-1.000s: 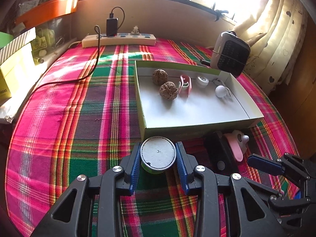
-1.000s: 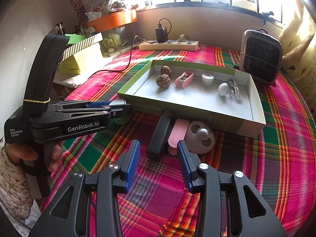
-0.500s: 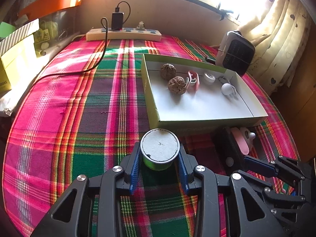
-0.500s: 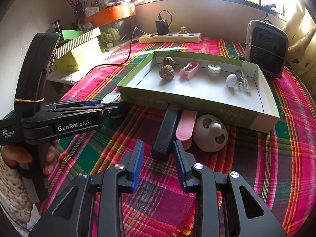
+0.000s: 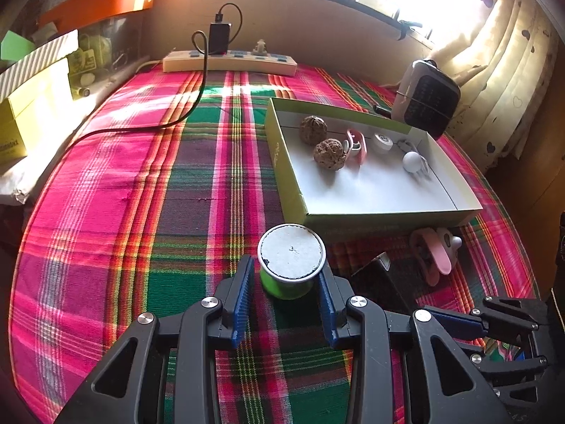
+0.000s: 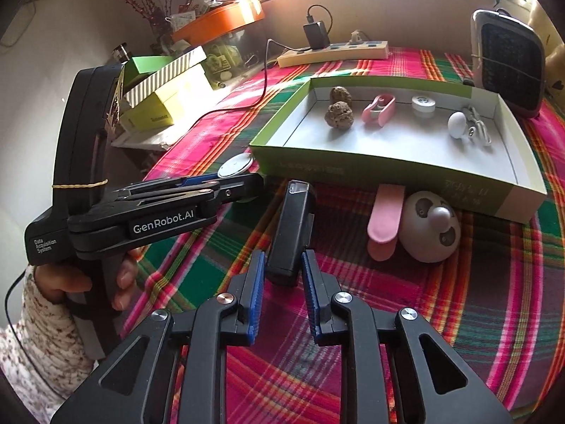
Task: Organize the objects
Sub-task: 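Grasp the black rectangular object with the right gripper while the left gripper holds the container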
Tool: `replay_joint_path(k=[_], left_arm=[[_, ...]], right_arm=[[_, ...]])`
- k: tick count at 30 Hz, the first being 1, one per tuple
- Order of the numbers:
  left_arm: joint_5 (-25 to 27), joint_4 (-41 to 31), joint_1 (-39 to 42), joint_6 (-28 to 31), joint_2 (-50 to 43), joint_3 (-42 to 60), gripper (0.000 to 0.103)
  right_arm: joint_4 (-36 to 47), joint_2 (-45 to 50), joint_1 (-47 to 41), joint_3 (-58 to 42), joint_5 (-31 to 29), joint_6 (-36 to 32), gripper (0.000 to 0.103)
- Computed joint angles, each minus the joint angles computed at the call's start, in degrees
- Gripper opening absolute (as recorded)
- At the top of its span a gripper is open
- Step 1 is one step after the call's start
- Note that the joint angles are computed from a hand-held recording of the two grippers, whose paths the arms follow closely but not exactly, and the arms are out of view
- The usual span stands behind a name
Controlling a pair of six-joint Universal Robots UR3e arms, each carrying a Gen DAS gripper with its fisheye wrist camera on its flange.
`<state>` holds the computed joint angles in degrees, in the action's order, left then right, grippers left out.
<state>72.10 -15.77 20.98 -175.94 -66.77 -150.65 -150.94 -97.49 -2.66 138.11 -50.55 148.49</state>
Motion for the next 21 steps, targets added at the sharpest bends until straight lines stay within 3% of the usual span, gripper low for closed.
replay_joint_path(k=[8,12,21], left_arm=[[-0.81,-0.3,1.31,1.11,0.52,-0.53,0.032],[-2.06,-0.85,2.3,1.69,0.89,-0.67,0.032],[-0.81,3.52,0.53,1.68,-3.13,0.15,0.037]], right_arm=[[-8.01,1.59,5.05,0.16,-6.24,3.25,0.023],[-9.89,3.43,6.79,-0.86,-8.3,4.45,0.041],[-15.5,7.99,11.13,-3.62,-13.49,7.57,0.041]])
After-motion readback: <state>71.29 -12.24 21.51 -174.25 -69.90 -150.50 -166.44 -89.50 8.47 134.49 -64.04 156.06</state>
